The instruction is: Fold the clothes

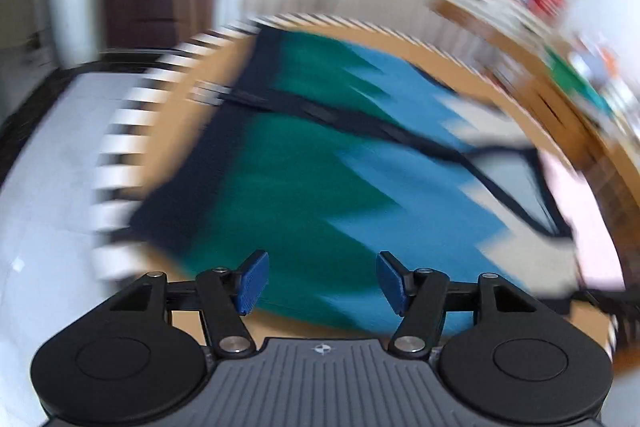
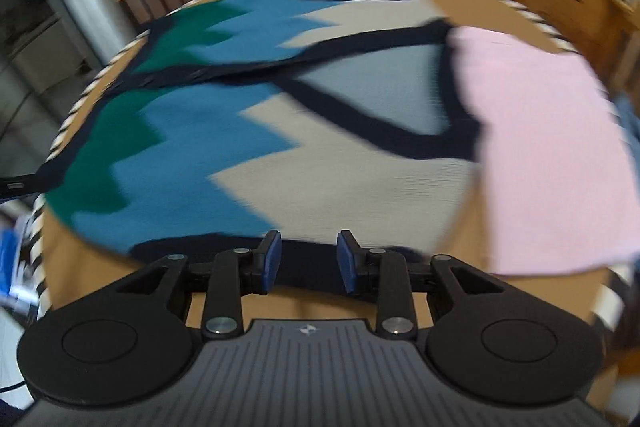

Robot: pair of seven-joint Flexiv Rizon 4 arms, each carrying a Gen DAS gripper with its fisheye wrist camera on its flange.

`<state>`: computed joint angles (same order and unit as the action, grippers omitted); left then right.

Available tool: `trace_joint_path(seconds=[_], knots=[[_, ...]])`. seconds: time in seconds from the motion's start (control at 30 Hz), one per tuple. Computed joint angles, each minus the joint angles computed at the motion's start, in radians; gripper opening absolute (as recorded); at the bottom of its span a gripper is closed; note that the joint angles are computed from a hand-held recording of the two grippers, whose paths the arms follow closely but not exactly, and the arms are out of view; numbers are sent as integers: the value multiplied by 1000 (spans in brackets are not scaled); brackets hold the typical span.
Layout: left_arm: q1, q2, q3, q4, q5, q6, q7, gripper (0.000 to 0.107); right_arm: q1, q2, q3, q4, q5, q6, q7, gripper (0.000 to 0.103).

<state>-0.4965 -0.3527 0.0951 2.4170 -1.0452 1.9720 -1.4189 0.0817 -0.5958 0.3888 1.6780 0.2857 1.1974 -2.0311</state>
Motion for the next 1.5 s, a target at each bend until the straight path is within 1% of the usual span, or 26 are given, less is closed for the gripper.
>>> trace_joint_path(seconds=[0.03, 0.07, 0.13, 0.2, 0.23, 0.27, 0.33, 0.4, 0.47, 0.5, 0.53, 0.57, 0.67, 0.7, 0.8, 0.87, 1.0, 1.13, 1.17, 1.2, 1.27, 1.3, 1.37, 1.4, 1.43, 1.5], knots=[[47, -17, -28, -11, 94, -7, -25, 60, 2, -7, 12, 3, 5, 13, -16, 33], [66, -32, -40, -25, 132, -21, -26, 59, 11, -12, 14, 10, 9, 34, -14, 32], [59, -62, -20, -64, 163, -73, -12, 57, 28, -20, 17, 23, 14, 76, 5, 34], [116, -63, -47, -74, 216, -142, -45, 53, 40, -29, 27, 35, 13, 110, 20, 34], [120, -66, -45, -73, 223, -161, -52, 51, 58, -30, 19, 51, 3, 140, 35, 34], [96, -72, -17, -75, 224, -181, -57, 49, 79, -30, 7, 68, -13, 171, 56, 34], [120, -79, -28, -65, 276, -162, -57, 49, 100, -31, 5, 99, -44, 209, 83, 34], [148, -87, -43, -57, 333, -139, -60, 49, 172, -20, -65, 140, -100, 220, 162, 34], [158, -92, -42, -57, 374, -132, -71, 51, 235, -16, -124, 203, -143, 328, 196, 38], [163, -92, -41, -57, 393, -132, -78, 52, 273, -9, -162, 230, -167, 359, 217, 38], [168, -92, -40, -56, 411, -133, -85, 53, 283, -2, -170, 244, -176, 372, 235, 39], [175, -91, -42, -56, 429, -134, -94, 54, 278, 4, -161, 252, -178, 379, 252, 38], [202, -83, -58, -45, 483, -122, -134, 57, 176, -7, -30, 258, -165, 436, 260, 40], [209, -86, -62, -45, 500, -115, -149, 56, 165, -11, -13, 261, -178, 444, 262, 41], [184, -94, -28, -53, 529, -119, -174, 58, 214, -15, -75, 274, -233, 432, 313, 41], [164, -100, -2, -59, 547, -123, -189, 59, 175, -26, -37, 270, -240, 430, 327, 41], [66, -117, 96, -83, 545, -150, -218, 61, 92, -44, 35, 264, -299, 410, 329, 41], [-84, -144, 247, -127, 534, -224, -229, 66, 15, -53, 97, 269, -361, 382, 319, 42], [-116, -150, 282, -139, 538, -250, -237, 67, -1, -53, 109, 272, -371, 375, 314, 45], [-146, -156, 316, -152, 545, -276, -248, 68, -1, -47, 102, 276, -380, 364, 319, 48], [-183, -155, 363, -169, 559, -325, -276, 69, 6, -30, 81, 284, -390, 352, 329, 48], [-167, -140, 350, -166, 563, -334, -287, 69, -8, -25, 88, 286, -384, 355, 331, 48], [-98, -100, 289, -145, 568, -337, -302, 69, -90, -28, 162, 273, -353, 352, 325, 48], [-76, -79, 274, -132, 568, -346, -315, 71, -121, -27, 185, 260, -335, 336, 334, 48], [-72, -60, 282, -120, 570, -362, -336, 72, -144, -23, 197, 242, -314, 311, 351, 49], [-118, -41, 370, -127, 609, -437, -379, 73, -188, -21, 220, 190, -266, 225, 370, 52]])
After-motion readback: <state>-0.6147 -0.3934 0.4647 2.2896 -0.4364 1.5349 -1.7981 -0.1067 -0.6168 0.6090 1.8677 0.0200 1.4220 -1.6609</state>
